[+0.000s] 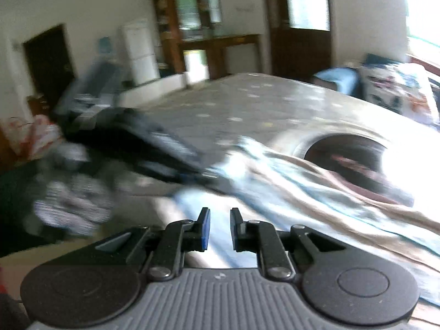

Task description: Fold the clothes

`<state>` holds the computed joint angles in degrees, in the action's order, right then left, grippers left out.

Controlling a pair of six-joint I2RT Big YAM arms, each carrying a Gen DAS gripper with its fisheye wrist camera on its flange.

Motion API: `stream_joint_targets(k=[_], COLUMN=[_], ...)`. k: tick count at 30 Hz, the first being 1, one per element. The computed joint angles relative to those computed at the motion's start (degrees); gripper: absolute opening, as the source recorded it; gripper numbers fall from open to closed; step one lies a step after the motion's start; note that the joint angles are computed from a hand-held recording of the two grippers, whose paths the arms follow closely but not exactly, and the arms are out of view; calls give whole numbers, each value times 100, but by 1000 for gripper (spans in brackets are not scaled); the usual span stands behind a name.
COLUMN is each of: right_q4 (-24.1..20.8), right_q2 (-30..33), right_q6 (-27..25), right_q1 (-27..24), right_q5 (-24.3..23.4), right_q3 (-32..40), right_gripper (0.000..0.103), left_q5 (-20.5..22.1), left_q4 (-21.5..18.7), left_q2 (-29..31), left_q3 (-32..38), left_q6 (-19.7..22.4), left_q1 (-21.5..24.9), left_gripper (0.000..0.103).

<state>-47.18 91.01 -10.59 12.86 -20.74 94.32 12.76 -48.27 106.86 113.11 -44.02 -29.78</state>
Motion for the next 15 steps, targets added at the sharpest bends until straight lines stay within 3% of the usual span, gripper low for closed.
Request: stream_joint_targets(k=[6,15], right_q4=[41,80], right_q2=[470,1013], right_q6=[434,445], right_q1=[-393,-485], right_q5=[803,1214], right_q3=[339,715], right_gripper=[11,10], left_q5=[4,74], left_q4=[-9,-7], left_q2=[13,16], left_q3=[30,31], left_q6=[45,127], left_q1=[-5,20], left_gripper=[11,11])
